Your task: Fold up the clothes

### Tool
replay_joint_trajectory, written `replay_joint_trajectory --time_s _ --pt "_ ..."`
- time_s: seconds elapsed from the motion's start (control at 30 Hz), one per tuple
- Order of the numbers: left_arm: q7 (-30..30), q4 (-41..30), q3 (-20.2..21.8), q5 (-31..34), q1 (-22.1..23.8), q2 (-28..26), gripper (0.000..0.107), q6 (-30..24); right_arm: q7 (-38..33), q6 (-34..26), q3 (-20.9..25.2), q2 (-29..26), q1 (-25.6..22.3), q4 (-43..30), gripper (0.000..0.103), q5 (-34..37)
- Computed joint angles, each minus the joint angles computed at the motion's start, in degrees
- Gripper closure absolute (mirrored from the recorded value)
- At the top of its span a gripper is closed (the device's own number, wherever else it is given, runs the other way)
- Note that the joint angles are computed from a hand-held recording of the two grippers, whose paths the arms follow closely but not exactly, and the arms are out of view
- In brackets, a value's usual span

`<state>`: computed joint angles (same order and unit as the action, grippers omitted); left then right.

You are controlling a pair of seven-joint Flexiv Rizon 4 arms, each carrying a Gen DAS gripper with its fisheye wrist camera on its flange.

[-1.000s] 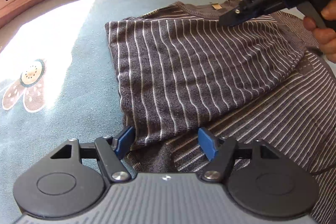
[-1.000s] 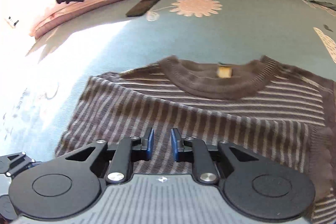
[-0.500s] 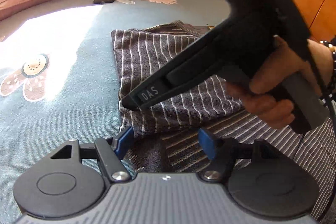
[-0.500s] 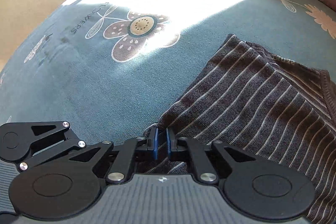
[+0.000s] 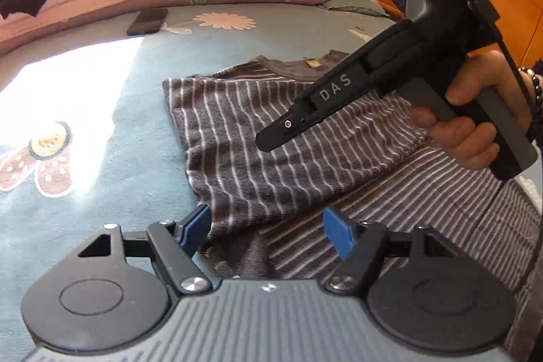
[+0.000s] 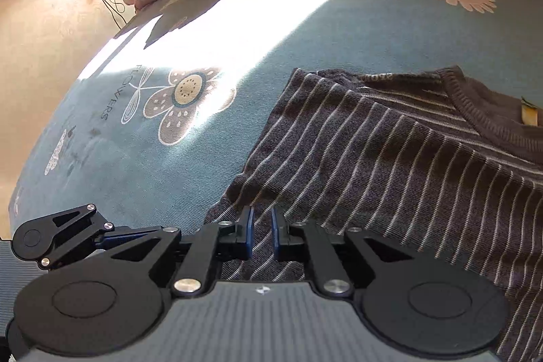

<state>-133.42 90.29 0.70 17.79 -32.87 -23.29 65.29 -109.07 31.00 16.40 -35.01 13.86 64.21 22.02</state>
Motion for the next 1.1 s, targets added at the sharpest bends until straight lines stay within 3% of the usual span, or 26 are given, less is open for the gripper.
replay_joint_trajectory --time_s 0.1,0.23,0.3,0.5,0.73,0.8,0.93,1.1 --pt "3.29 4.55 -5.60 -10.60 4.45 -0.70 0.034 5.61 2.72 1.26 -1.28 1.46 -0.55 2.85 0.090 -0.55" --pt "-0.68 1.66 -0.77 -8.04 0.03 -1.87 0.034 -1.92 4.82 3.37 -1.69 3.19 -1.63 6.07 0.090 -0.69" --pt "1.50 0.73 -1.35 -7.03 0.16 -1.83 0.033 -4.21 5.05 4.24 -1.53 4.04 -2.19 7.35 0.090 -0.44" --pt "14.84 -2.97 -3.67 -4.64 1.57 -2.33 0.032 -12.51 3.19 0.88 -0.10 6.67 -4.83 9.45 0.090 2.93" --pt "35.61 -0.70 -8.69 -14.76 7.34 -1.85 0.030 -13.75 -0.56 -4.19 0.08 9.54 -5.59 12.24 0.090 6.66" --pt "39.00 -0.92 -8.75 -16.03 7.36 -1.93 0.027 -14.92 -2.09 -4.59 0.03 9.70 -4.95 12.75 0.090 6.89" --pt "44.27 -1.58 -8.95 -17.99 7.17 -2.76 0.011 -16.42 -6.38 -4.98 0.48 8.57 -3.31 12.55 0.090 7.29" --pt "45.20 1.22 -8.30 -19.19 6.69 -2.08 0.010 -12.39 -6.95 -5.49 -0.04 6.58 -0.38 11.66 0.093 4.05"
